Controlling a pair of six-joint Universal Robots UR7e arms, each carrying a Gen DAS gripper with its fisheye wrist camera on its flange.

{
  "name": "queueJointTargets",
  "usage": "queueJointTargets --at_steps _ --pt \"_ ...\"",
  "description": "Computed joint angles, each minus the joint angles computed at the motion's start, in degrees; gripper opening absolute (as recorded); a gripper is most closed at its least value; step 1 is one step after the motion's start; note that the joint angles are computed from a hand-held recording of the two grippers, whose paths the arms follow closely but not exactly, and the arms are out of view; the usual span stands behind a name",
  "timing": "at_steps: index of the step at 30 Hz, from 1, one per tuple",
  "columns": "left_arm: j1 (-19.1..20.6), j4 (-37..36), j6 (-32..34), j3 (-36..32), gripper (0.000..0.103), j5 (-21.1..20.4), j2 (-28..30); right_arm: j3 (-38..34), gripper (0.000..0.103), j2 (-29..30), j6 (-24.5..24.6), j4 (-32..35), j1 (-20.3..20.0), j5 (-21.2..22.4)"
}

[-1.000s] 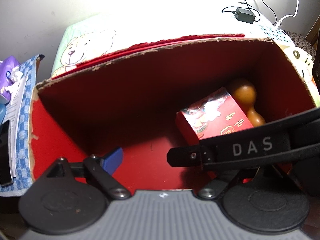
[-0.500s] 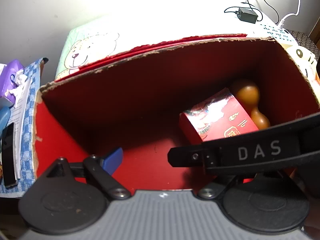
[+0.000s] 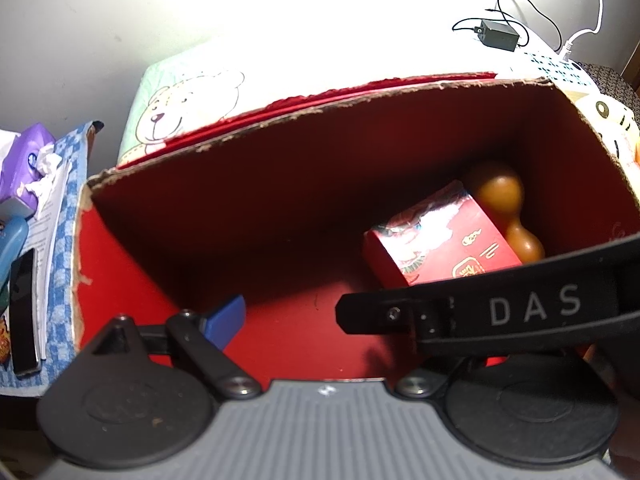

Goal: Organize objects
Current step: 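Open the right gripper to set the packet against the gourd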

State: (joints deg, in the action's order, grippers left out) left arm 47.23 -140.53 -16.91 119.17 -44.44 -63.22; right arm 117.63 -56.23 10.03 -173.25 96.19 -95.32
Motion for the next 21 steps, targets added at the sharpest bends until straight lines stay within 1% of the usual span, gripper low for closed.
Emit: queueJointTargets --at_steps 21 --pt "-0.4 -1.5 -0.1 0.5 0.094 0.8 -0.1 1.5 0.048 -0.2 -1.2 -3.9 0.0 0.3"
